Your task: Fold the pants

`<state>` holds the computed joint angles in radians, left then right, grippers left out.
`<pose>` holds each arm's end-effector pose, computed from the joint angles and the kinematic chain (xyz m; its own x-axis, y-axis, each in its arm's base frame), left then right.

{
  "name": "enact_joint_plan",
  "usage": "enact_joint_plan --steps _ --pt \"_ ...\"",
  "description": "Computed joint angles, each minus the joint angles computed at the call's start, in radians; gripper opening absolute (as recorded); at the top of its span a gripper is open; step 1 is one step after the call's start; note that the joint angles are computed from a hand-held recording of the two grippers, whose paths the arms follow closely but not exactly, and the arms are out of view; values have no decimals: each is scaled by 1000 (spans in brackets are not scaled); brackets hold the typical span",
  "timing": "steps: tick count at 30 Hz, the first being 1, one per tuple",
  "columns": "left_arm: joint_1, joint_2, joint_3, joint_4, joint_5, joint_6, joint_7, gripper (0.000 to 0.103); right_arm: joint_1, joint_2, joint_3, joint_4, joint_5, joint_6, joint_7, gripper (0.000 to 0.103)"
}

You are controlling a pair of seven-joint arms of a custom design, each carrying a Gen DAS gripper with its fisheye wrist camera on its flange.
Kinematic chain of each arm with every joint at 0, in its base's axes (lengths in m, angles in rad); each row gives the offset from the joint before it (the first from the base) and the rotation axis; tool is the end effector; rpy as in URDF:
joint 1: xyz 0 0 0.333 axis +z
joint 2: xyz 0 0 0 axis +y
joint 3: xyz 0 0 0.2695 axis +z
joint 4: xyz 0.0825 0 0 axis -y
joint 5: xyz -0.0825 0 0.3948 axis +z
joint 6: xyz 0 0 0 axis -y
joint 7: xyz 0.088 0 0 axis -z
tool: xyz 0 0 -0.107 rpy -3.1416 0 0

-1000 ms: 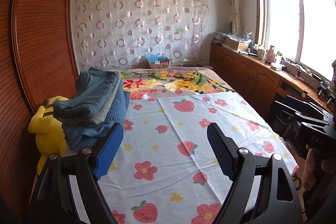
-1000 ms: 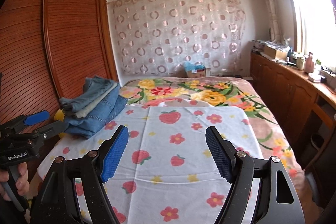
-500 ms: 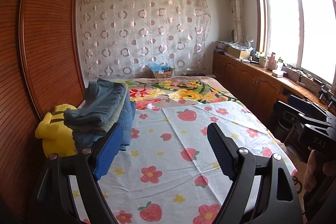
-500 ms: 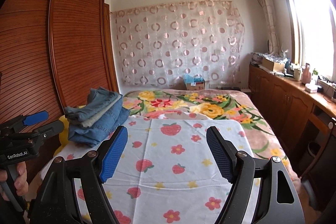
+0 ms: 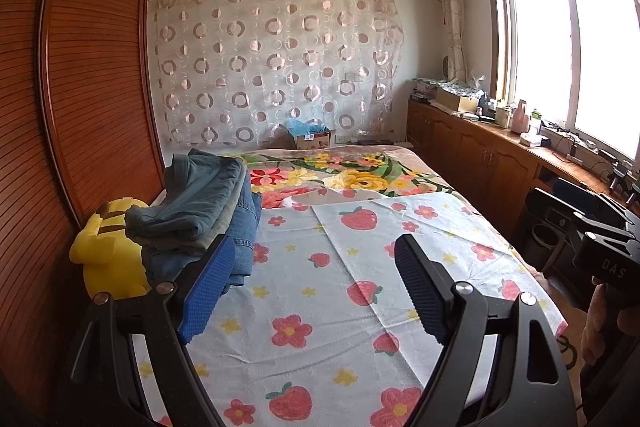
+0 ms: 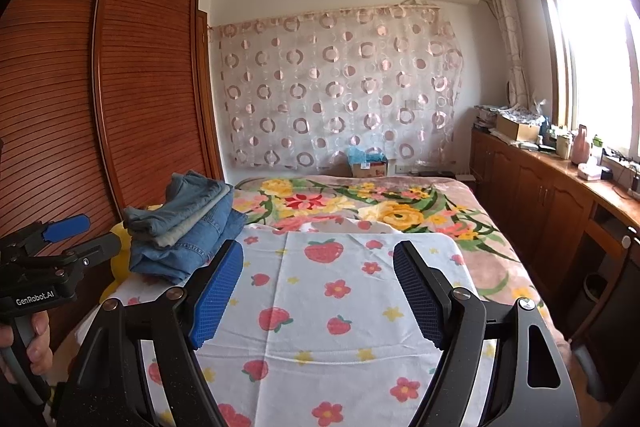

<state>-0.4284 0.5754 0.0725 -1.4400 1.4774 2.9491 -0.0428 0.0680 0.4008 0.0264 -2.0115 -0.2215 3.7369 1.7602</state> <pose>0.6481 -0.3215 0.3703 -0.1349 -0.9909 0.0007 -0.4255 0.0573 -0.9031 0.6232 0.0867 0.3670 0.2088 -0.9769 -0.0465 -0.2556 -0.0086 -0.9668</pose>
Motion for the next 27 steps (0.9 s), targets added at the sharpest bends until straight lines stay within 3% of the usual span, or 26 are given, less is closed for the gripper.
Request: enact_joint_plan --steps 27 --pt "-1 -1 0 0 -2 0 3 83 1 9 -1 10 7 -1 -8 79"
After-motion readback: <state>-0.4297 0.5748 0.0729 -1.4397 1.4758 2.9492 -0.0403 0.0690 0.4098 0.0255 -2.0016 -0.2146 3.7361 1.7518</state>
